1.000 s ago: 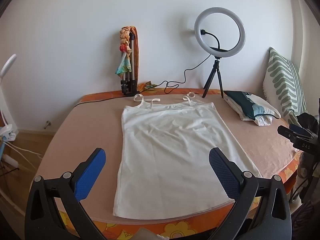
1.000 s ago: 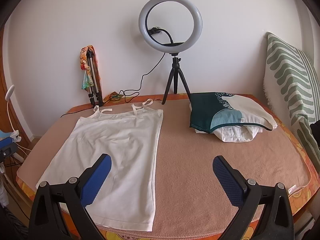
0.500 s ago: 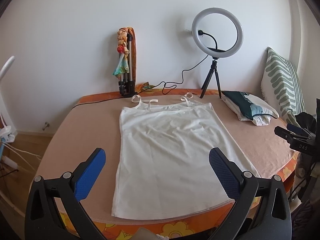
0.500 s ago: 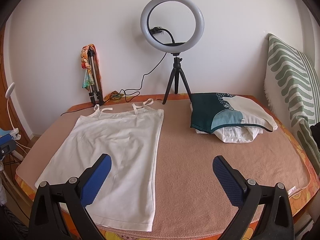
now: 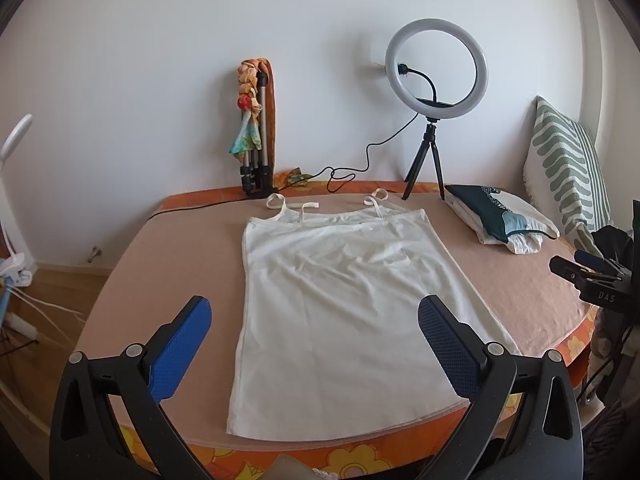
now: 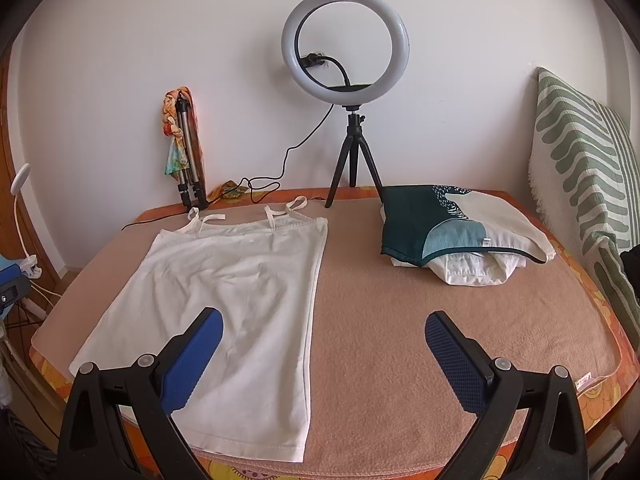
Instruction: Fold small clothes
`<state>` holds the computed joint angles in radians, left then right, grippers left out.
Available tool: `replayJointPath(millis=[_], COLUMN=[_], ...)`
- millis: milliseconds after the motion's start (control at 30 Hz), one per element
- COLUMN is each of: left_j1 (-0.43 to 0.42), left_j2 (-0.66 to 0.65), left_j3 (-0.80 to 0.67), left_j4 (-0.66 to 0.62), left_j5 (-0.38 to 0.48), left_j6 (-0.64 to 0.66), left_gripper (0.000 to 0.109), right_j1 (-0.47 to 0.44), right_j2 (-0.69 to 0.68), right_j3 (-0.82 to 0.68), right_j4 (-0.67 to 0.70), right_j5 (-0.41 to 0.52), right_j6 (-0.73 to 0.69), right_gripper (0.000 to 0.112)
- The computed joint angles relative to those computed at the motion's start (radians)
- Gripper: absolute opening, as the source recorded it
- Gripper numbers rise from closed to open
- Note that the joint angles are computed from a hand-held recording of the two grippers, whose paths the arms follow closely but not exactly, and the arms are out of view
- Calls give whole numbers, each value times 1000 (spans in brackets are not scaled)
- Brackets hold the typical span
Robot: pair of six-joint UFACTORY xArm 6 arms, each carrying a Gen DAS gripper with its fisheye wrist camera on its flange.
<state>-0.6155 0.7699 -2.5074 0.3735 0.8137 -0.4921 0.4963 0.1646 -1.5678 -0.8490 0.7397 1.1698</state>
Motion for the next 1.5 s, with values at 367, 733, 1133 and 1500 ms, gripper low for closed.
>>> replayJointPath(millis=[367, 733, 1133, 1500], left_j1=[0, -4, -5, 27], left_j2=[3, -3, 18, -48], left_j3=[-1, 12, -23, 108], left_j4=[-2, 9, 9, -68], left_j5=[1, -5, 8, -46], left_j6=[4, 1, 6, 34], left_gripper=[102, 102, 102, 102], right_j1=[1, -1, 3, 9], right_j2=[3, -1, 6, 57], right_j3=[-3, 5, -6, -81], right_j4=[-2, -3, -9, 18], right_j5=[0, -4, 2, 1], right_j6=[-2, -1, -3, -26], right_gripper=[102, 102, 102, 103])
